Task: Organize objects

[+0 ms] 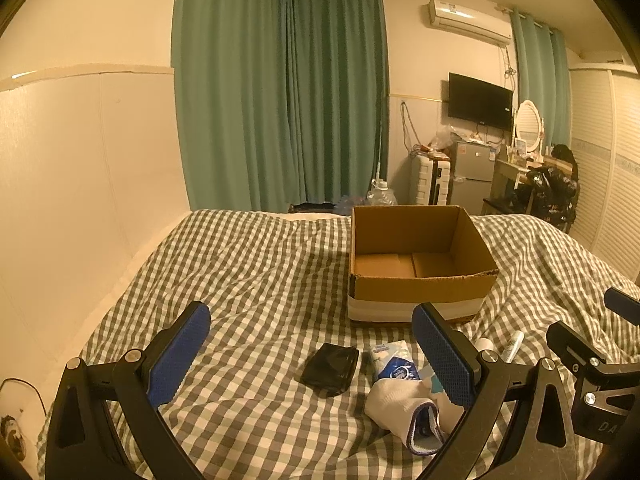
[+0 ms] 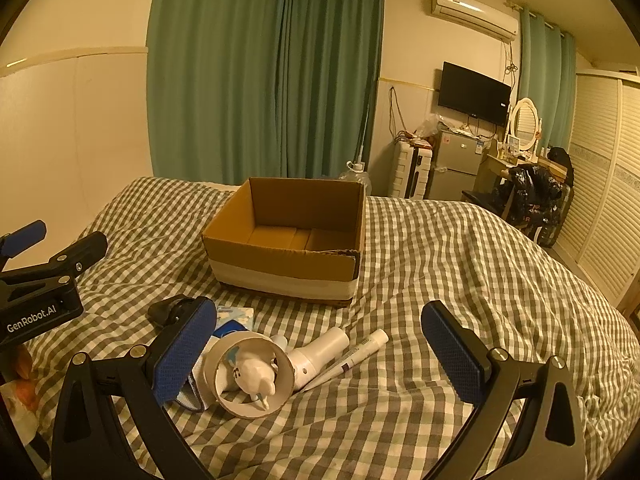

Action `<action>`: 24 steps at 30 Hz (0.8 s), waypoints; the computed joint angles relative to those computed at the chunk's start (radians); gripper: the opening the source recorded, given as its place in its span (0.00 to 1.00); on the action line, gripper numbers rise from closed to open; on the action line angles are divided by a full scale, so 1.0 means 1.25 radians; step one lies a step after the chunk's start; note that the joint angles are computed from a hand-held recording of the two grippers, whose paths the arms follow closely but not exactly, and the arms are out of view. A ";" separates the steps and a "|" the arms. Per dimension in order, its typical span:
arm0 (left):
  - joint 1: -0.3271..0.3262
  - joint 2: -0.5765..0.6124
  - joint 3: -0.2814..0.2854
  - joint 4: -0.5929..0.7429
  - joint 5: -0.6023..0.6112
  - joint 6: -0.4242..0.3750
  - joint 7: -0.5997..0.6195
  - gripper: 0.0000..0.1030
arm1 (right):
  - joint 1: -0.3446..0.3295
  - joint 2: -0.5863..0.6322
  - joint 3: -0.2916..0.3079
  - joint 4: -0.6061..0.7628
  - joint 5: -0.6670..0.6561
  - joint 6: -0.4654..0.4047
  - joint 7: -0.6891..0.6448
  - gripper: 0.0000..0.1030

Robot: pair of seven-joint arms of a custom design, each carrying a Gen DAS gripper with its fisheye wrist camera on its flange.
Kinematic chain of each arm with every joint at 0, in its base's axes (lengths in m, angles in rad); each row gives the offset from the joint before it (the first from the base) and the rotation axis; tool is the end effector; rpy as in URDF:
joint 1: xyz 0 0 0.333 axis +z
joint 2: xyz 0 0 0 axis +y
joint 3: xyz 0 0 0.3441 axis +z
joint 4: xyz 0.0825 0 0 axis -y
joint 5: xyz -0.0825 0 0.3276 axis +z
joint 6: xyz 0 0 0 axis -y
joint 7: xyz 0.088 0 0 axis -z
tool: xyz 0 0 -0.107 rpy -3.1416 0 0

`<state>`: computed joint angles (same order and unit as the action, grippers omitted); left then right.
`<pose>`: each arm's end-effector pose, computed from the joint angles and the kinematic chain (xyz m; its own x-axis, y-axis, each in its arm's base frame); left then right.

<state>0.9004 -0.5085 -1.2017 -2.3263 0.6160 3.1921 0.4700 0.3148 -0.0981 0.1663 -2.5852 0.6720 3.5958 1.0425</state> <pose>0.4054 -0.2770 0.5410 -0.0442 -0.9986 -0.0285 -0.4512 0.0454 -0.8913 0.4136 0.1298 0.4889 0.1938 -0.9778 0.0798 -0.4791 -0.1654 -0.8620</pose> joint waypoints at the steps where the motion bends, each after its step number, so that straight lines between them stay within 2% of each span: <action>1: 0.000 -0.001 -0.001 0.000 0.000 -0.002 0.000 1.00 | 0.001 -0.001 -0.001 -0.001 -0.003 -0.002 0.002 1.00; 7: -0.001 -0.004 -0.001 0.000 -0.001 -0.005 -0.001 1.00 | 0.001 -0.002 -0.003 -0.003 -0.021 -0.009 0.012 1.00; 17: -0.001 -0.009 -0.004 0.000 -0.002 -0.005 -0.009 1.00 | 0.000 0.003 0.008 0.003 0.026 -0.004 -0.019 1.00; 24: 0.004 -0.010 -0.008 -0.002 -0.003 0.000 -0.008 1.00 | 0.004 -0.002 -0.004 -0.007 -0.012 -0.007 0.010 1.00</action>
<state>0.9056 -0.5214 -1.2114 -2.3282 0.6120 3.1926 0.4604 0.3195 -0.1007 0.1613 -2.5937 0.6574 3.5865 1.0549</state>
